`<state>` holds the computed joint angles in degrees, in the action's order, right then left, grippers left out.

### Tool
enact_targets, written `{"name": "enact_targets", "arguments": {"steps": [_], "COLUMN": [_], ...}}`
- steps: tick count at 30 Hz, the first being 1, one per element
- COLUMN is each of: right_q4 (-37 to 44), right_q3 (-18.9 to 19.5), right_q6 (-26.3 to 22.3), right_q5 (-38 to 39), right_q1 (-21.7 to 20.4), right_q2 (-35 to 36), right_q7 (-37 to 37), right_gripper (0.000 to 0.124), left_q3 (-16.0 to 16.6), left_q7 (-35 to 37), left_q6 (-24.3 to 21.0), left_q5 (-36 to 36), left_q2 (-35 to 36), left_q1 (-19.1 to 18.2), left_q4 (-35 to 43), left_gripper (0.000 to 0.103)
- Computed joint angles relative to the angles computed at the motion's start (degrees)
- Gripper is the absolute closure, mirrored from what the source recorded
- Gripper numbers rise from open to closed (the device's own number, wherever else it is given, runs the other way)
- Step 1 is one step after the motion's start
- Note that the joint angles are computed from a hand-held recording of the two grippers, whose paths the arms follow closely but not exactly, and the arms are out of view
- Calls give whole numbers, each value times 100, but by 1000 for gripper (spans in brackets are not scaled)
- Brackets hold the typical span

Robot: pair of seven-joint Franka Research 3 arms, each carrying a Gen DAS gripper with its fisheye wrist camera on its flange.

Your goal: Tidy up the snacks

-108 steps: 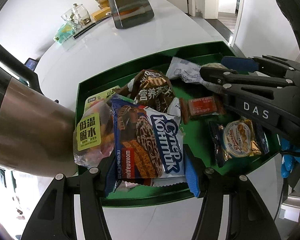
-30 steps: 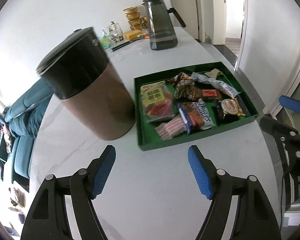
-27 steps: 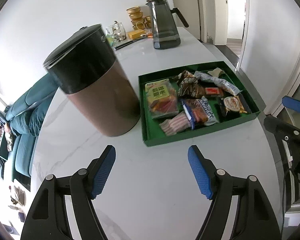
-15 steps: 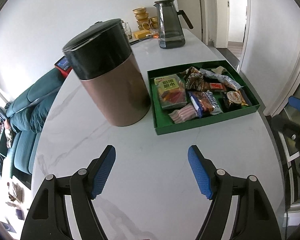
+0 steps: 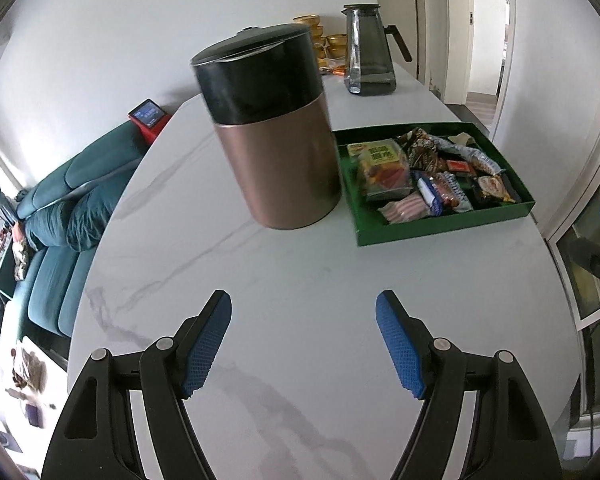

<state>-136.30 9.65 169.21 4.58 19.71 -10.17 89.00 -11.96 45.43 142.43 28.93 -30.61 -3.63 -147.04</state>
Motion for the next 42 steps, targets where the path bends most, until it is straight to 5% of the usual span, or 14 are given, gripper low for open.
{"name": "enact_targets", "arguments": {"steps": [19, 42], "right_q4": [-161, 307], "right_q3": [372, 548], "right_q6": [-251, -572], "right_q5": [-759, -2391], "right_q1": [-56, -273], "right_q2": [-120, 20], "right_q7": [1130, 2967], "right_gripper": [21, 21], "left_q3": [419, 840], "left_q7": [595, 2055], "left_q6": [244, 1031], "left_q5": [-360, -988], "left_q2": [-835, -364], "left_q1": [231, 393], "left_q4": [-905, -705], "left_gripper": [33, 33]}}
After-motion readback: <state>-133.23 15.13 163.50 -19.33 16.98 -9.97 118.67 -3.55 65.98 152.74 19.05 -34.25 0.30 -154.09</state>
